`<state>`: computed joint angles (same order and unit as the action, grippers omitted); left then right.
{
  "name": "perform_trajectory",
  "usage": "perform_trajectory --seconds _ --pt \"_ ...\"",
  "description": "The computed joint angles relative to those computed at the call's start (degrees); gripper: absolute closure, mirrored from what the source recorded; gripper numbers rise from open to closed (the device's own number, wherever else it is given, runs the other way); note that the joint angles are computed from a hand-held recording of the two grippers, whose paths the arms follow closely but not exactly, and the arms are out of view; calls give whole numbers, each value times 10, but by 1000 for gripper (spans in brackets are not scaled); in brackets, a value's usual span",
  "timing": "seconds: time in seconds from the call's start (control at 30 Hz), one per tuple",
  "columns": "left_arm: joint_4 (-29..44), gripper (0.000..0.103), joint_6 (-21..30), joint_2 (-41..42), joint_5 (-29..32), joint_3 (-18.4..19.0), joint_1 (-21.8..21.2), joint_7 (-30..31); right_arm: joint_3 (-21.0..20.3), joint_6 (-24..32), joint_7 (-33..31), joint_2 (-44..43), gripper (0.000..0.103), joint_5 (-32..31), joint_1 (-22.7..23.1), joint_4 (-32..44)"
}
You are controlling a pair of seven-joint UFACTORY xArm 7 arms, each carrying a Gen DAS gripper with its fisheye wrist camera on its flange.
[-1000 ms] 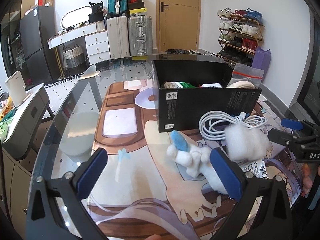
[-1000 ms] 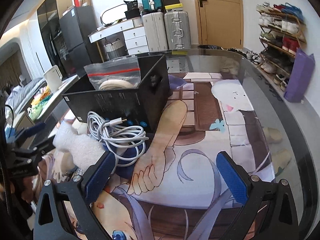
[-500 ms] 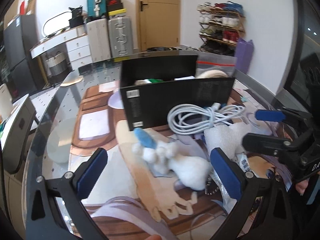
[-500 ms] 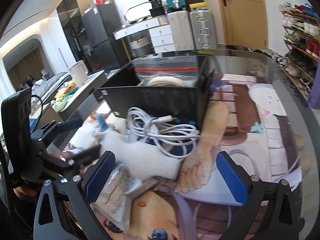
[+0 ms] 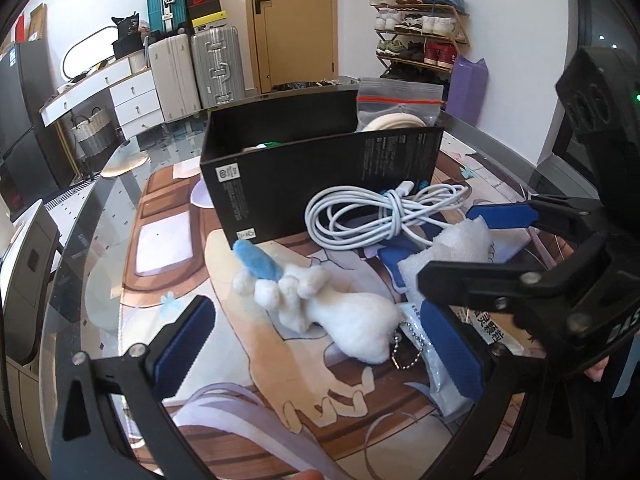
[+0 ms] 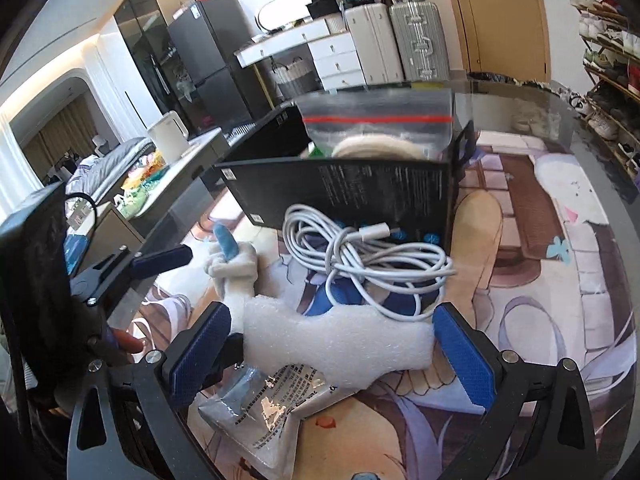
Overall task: Organize soft objects
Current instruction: 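Close the right gripper on the white foam strip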
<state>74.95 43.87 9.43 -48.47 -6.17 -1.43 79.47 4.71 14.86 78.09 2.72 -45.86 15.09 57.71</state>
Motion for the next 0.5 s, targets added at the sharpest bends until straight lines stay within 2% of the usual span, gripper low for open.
perform_trajectory --seconds 0.17,0.3,0.4,0.5 --pt "-1 0 4 0 9 0 -1 -4 -2 6 -13 4 1 16 1 1" --pt "2 0 9 2 11 1 0 -7 -2 -9 -25 -5 11 29 -3 -15" --pt "5 0 12 3 11 1 1 -10 -2 -17 6 -15 12 -2 -7 -27" --pt "10 0 16 6 11 1 3 -15 0 -28 64 -27 12 -60 -17 -36"
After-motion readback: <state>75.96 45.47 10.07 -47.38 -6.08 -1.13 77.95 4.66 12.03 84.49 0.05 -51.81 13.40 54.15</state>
